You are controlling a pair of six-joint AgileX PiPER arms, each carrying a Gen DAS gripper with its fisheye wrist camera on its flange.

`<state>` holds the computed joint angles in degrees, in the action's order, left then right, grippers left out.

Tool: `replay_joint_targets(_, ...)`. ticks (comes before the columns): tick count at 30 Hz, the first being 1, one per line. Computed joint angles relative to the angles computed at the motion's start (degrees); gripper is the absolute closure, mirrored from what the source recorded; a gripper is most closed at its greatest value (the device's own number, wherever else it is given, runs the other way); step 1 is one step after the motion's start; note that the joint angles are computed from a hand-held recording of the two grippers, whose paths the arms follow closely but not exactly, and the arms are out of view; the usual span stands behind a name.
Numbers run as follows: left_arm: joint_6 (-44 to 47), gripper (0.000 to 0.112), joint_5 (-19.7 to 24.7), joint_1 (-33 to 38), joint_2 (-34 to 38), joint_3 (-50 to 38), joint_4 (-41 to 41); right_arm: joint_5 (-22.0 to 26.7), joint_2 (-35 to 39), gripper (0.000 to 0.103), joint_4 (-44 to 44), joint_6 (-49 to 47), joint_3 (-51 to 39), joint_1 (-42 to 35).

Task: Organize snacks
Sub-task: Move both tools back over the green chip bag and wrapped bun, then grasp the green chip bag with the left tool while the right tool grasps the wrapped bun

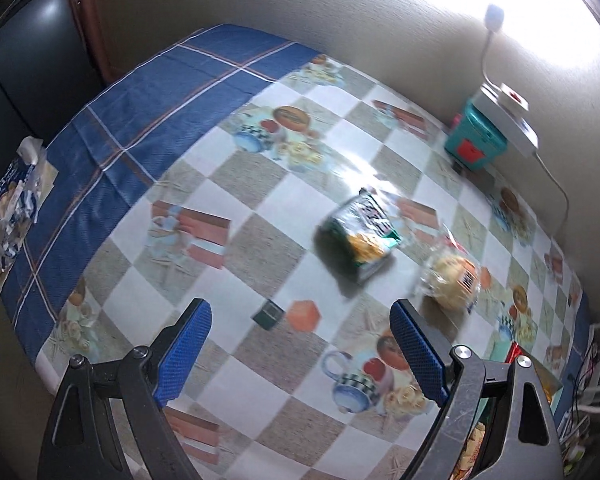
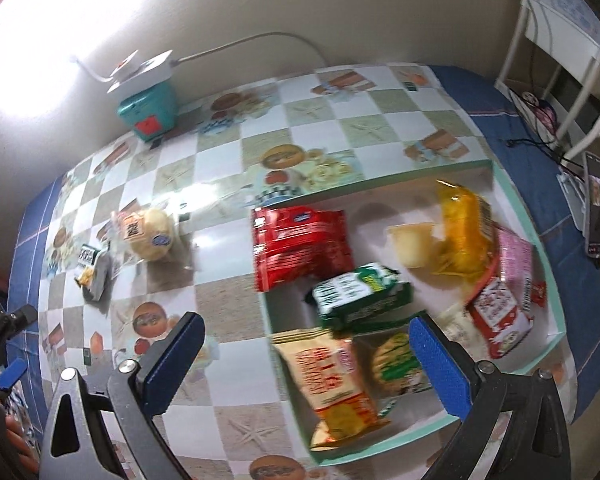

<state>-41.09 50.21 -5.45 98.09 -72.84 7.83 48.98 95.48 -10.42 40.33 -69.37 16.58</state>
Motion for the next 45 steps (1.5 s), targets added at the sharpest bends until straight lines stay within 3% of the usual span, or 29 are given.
replay_joint_targets(11,4.3,0.021,-1.72,8.62,-1.05,2.45,-3.22,0.13,6.01,0.0,-1.04,1.77,-4.87,7.22)
replay_joint_targets(20,7.0,0.021,-3.09,10.77,0.63,1.88,-4.95,-1.4,9.66,0.0,-1.2,0.58,-8.69,10.79)
replay_joint_targets(30,11.15,0.021,-6.15,8.69,3.91,-1.52,-8.81,-7.45,12.19,0.0,1.31,-0.95,-11.85,8.95)
replay_joint_targets(41,12.05,0.021,-9.55,4.91,12.21,-7.79,-8.37,-15.15,18.39,0.0,4.16,-4.61,-14.39,6.54)
replay_joint_targets(45,16.17,0.021,-11.57,4.87,15.53,-9.07,-12.96,-17.12,20.75,0.0,5.39,-6.67,-15.97,5.97)
